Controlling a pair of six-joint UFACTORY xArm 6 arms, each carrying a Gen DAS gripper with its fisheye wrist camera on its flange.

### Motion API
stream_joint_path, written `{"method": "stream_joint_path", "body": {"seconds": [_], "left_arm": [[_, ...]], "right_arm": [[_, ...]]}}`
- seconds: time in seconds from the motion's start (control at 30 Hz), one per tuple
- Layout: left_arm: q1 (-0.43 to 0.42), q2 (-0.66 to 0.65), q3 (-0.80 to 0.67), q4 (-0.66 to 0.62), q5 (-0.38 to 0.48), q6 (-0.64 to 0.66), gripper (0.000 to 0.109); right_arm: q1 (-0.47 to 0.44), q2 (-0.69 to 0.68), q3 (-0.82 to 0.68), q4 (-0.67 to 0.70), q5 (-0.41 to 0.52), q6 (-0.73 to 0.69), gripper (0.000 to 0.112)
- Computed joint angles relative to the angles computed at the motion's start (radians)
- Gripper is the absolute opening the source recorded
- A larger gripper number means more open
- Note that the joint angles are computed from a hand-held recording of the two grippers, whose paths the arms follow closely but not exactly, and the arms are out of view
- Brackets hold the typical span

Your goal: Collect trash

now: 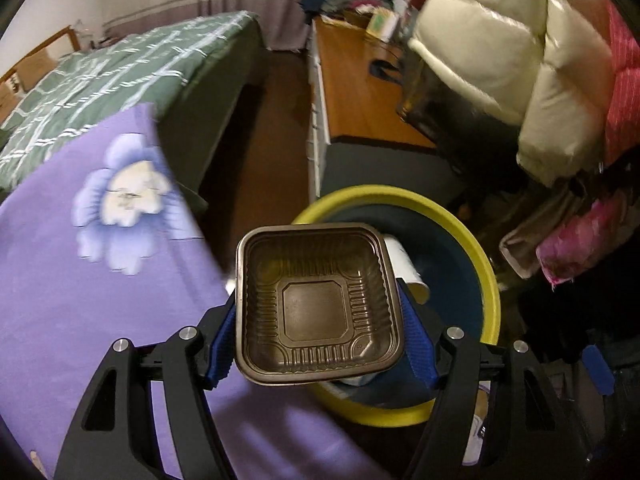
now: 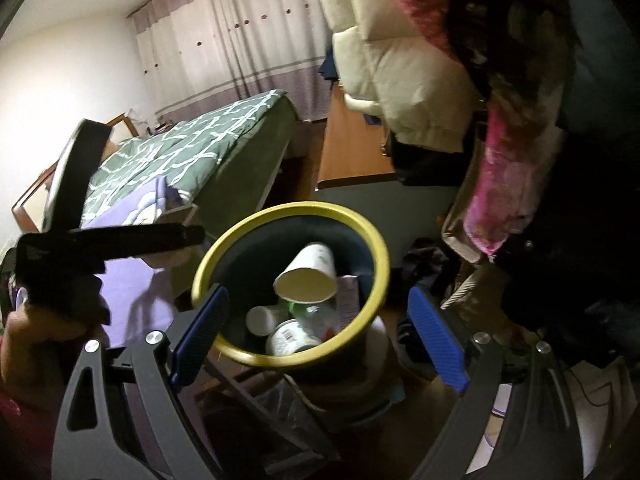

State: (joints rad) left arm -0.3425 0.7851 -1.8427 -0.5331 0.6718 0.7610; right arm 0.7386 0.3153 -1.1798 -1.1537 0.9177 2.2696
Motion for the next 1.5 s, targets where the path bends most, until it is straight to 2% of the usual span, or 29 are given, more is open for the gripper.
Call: {"method": "stream_joint_path", "body": {"seconds": [0.17,0.23,0.37,0.53,0.63,0.8,1.0,1.03,1.23,1.4,1.5], "left_arm": [[-0.024,0.041,-0.042,0.038,0.053,-0.045,0.07],[-0.026,0.045,-0.045,0.04,0.067,-0.053,0.081],[-0.023,0.013,-0.003,0.002,0.046,-0.032,0.085],[0.016,-0.104,0.123,-0.122,0.008,0.086,0.093],[0.051,-0.213,0.254,-0.225,-0.077,0.205,0.098],[0.153,-0.401,0.463,-0.434,-0.176,0.449,0.098],[0.344,-0.594,0.654,-0.75,-0.263,0.804,0.098],[0.392,-0.625,0.68,-0.813,-0.257,0.868,0.098],[0.573,-0.739,0.78,-0.931,-0.198,1.021,0.098],[0.686,-0.784,0.823,-0.952,-0.117,1.066,0.098],[0.737,-0.795,0.846,-0.978,-0.107,1.078,0.098]], "right_arm": [[0.001,-0.034,0.043,-0.002,0.021,0.035,0.087],[0.001,-0.043,0.053,0.001,0.027,0.041,0.087],[0.008,-0.047,0.05,0.004,0.037,0.041,0.087],[0.024,-0.04,0.024,0.005,0.052,0.016,0.087],[0.037,-0.018,-0.013,0.003,0.051,-0.019,0.09],[0.057,0.036,-0.098,-0.004,0.032,-0.082,0.09],[0.081,0.133,-0.249,-0.02,-0.016,-0.192,0.09],[0.089,0.156,-0.287,-0.022,-0.018,-0.217,0.091],[0.127,0.262,-0.463,0.003,-0.004,-0.354,0.091],[0.162,0.31,-0.556,0.021,0.037,-0.422,0.092],[0.173,0.316,-0.575,0.018,0.056,-0.432,0.094]]}}
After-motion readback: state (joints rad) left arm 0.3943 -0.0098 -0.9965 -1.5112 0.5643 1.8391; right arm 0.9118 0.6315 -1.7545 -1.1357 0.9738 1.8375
